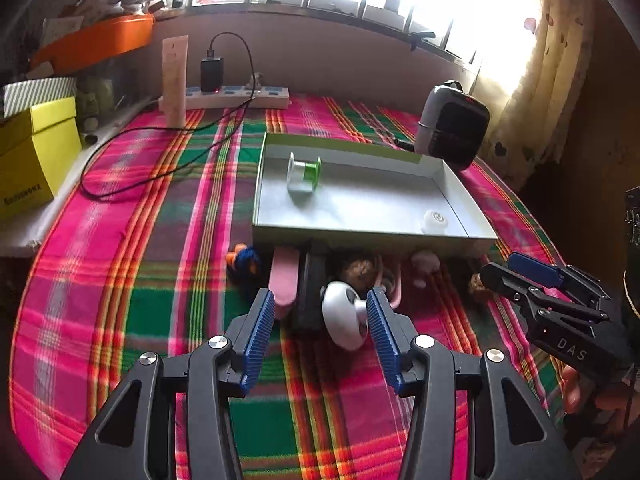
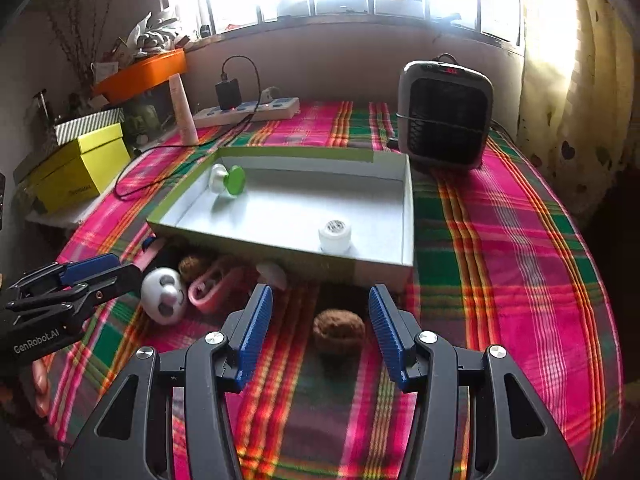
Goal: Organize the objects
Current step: 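Withdraw both open tools from the tray toward the remaining items, then grasp the walnut with the right tool while the left tool moves toward the white panda-face ball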
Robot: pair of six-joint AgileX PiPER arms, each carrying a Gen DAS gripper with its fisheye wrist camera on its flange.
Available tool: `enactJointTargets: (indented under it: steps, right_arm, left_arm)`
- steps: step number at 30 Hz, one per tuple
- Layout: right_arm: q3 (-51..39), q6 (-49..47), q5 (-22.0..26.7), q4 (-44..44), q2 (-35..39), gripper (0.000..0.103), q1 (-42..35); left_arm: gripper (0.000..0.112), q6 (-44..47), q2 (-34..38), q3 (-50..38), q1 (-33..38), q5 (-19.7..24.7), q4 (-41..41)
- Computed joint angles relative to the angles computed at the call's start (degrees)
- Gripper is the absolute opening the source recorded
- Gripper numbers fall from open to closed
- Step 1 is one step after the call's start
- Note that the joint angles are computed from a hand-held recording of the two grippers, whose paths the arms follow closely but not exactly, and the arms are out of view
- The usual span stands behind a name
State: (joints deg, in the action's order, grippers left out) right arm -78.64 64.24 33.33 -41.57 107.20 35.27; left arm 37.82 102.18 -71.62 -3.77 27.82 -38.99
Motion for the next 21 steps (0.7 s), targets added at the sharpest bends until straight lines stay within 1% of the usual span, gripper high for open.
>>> enactJointTargets:
  steps: [4, 13, 17, 21]
  right_arm:
    - [2.6, 1.1, -0.6, 0.1, -1.1, 0.051, -0.1]
    - [4.7, 1.0, -1.6, 1.9, -1.4, 0.051, -1.3]
    - [4.0, -0.7, -1.6, 3.3, -0.7, 0.051, -1.8]
    - [3.0, -3.4, -1.9, 5.6, 0.4, 0.051, -2.5]
  left_arm:
    - [0.047, 2.9, -0.1, 1.6, 0.0, 0.7, -2.7]
    - [0.047, 0.1, 1.8, 0.9, -0.6, 2.3, -2.4]
    - [0.047, 0.2, 2.2, 0.8, -0.7, 2.5, -3.7]
    - [0.047, -2.6, 3.2, -0.1, -1.3, 2.6, -1.5]
